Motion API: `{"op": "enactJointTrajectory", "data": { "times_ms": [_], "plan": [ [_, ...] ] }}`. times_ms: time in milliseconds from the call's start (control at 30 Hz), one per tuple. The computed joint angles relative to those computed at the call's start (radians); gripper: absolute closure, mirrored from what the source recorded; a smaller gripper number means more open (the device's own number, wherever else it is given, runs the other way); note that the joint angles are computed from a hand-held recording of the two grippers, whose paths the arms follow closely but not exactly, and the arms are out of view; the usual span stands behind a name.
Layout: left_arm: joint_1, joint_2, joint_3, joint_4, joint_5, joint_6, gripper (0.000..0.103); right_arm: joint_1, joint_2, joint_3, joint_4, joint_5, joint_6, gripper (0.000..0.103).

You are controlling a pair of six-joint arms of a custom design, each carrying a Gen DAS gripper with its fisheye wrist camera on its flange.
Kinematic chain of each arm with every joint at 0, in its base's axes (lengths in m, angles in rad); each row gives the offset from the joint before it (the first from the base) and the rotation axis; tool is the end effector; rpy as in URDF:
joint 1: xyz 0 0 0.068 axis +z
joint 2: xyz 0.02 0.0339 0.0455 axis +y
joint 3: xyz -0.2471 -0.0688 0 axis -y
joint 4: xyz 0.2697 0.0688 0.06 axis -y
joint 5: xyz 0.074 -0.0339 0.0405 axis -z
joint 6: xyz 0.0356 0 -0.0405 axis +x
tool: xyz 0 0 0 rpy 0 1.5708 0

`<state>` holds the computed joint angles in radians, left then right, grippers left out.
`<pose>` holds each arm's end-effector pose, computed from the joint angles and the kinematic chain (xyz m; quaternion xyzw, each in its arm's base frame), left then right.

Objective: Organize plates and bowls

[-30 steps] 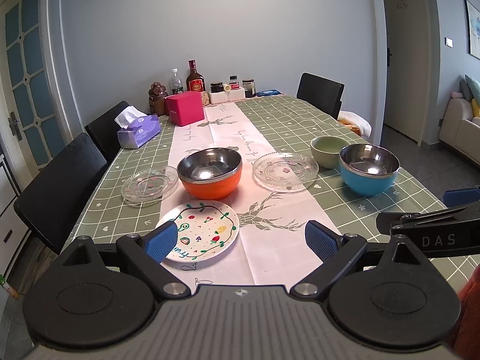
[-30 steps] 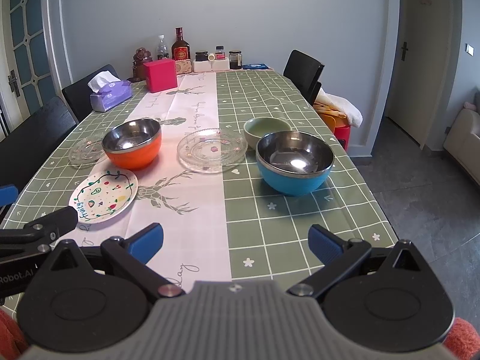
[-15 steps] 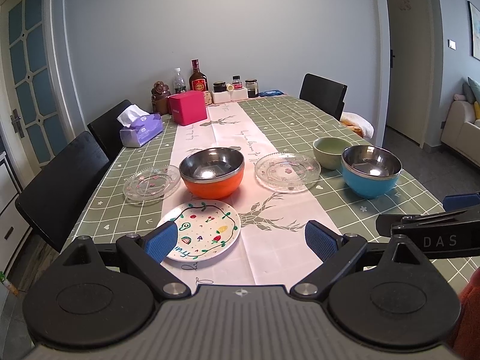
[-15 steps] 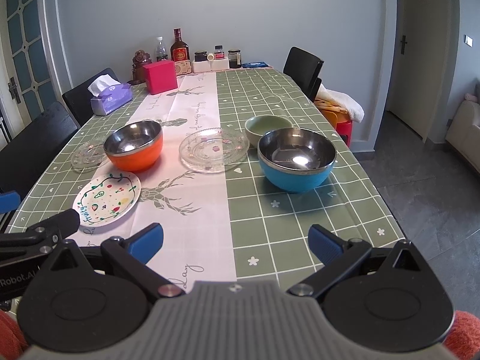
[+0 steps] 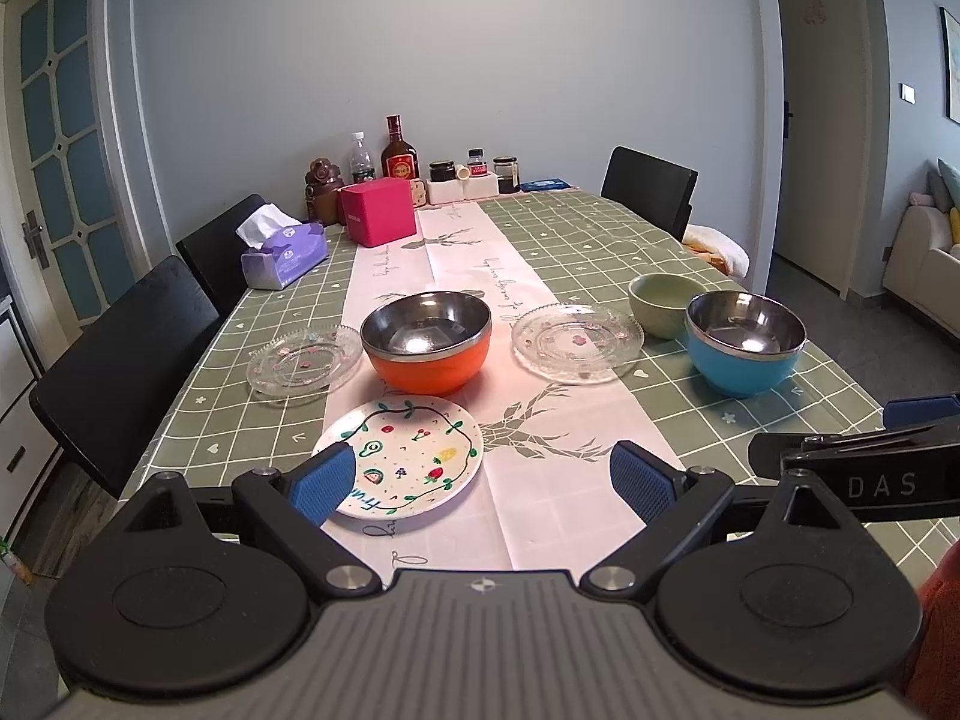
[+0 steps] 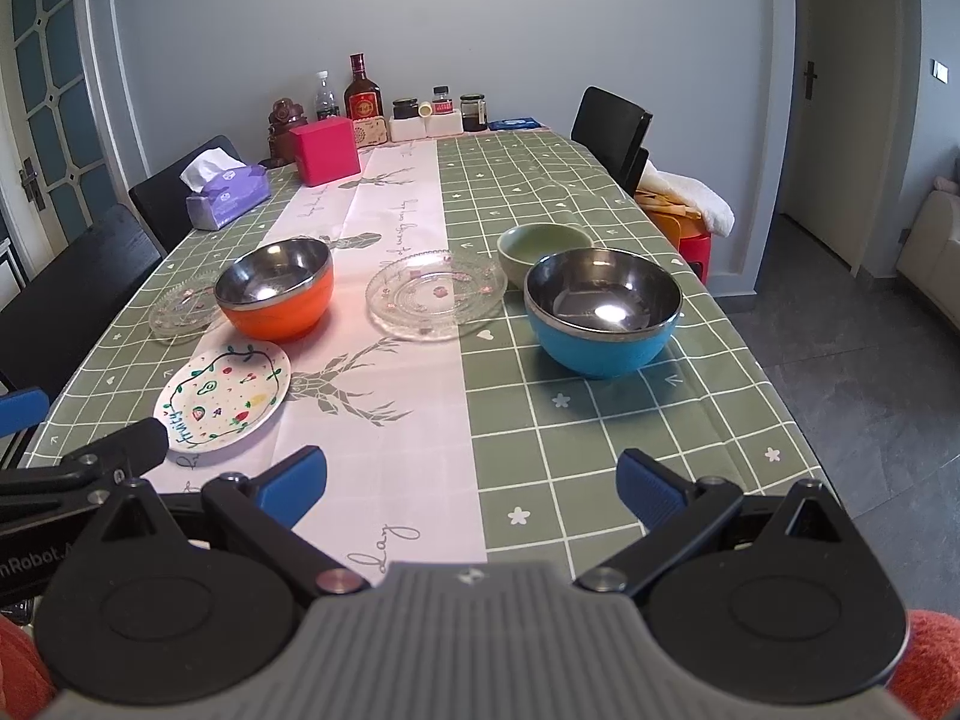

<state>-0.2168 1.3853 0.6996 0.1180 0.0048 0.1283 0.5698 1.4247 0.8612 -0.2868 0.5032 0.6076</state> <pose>0.3062 -0.0676 0.1731 0.1517 0.8636 -0.0234 0.4802 0.2732 0.1547 0.1856 0.1049 0.9045 -0.0042 0.4133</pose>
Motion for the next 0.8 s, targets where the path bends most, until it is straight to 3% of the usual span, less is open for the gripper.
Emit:
{"op": "enactJointTrajectory", "data": {
  "times_ms": [800],
  "plan": [
    [0.013,0.005,-0.002,0.006,0.004,-0.002,0.000,0.003,0.002,0.003,-0.004,0.003,0.000,0.003]
  ]
}}
